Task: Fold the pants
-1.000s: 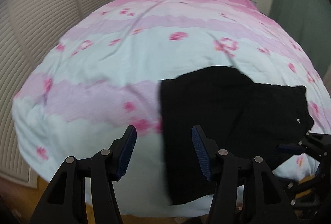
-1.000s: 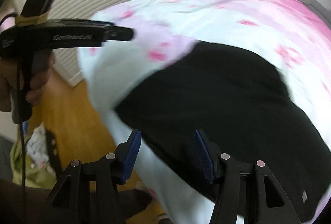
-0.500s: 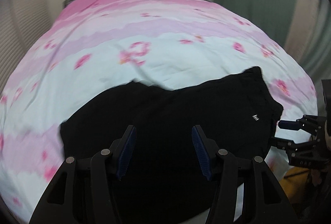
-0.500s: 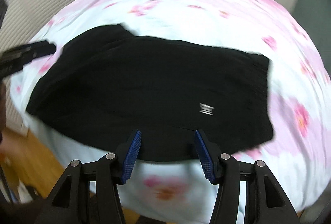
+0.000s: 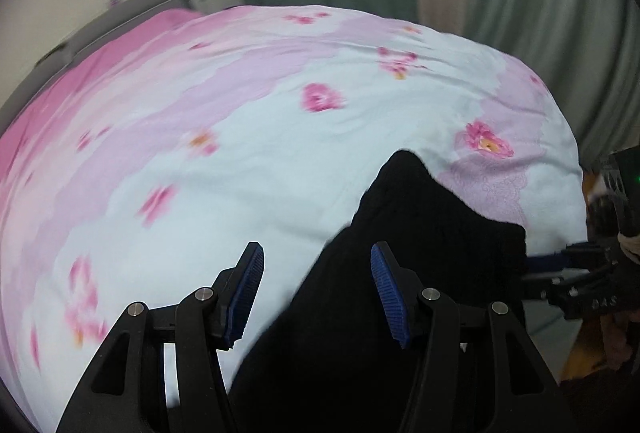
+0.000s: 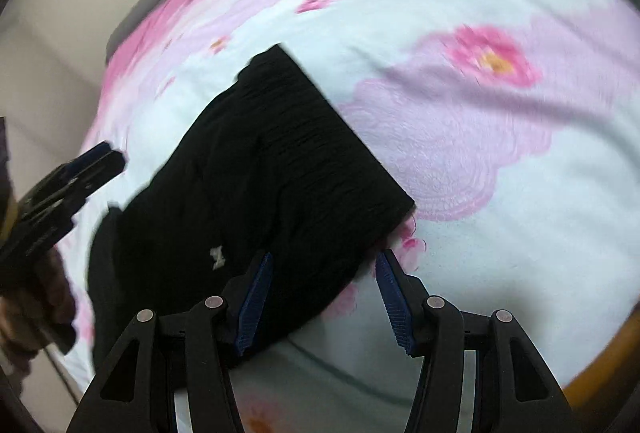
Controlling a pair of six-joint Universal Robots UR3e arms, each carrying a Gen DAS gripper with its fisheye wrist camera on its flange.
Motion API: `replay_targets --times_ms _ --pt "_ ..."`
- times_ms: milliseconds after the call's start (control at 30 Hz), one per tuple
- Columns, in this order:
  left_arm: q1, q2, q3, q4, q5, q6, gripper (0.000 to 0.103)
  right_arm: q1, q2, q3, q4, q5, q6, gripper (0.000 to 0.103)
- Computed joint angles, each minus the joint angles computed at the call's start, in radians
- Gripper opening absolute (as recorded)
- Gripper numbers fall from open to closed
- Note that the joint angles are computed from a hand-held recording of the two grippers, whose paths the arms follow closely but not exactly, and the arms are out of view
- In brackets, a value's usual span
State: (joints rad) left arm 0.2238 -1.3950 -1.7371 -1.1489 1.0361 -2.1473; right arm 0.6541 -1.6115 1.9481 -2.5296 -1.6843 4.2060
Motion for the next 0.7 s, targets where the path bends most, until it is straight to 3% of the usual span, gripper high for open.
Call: replay_targets --times_ms 133,400,500,633,700 --pt "-0.108 -0.166 0.121 -0.012 0.043 0.064 0.055 -0.032 0.021 0.106 -0.185 0.034 0.075 0.055" --pt "-0.231 -0.491 0.554 -0.407 0.107 0.189 0.055 -0.071 0.035 0.195 -0.343 0.06 0.142 0.055" --pt "-0.263 -0.602 0.719 -0.546 0.129 0.209 0.055 -0.099 0.061 0.265 -0.482 0.095 0.169 0.055" --pt "-0.288 -0.706 0.863 -0.664 0.145 0.255 0.053 -0.143 0.141 0.378 -0.775 0.142 0.19 0.055" --pt "-0.289 -0.754 0.943 -0.733 0.144 0.269 0.045 -0.168 0.172 0.404 -0.857 0.176 0.177 0.054"
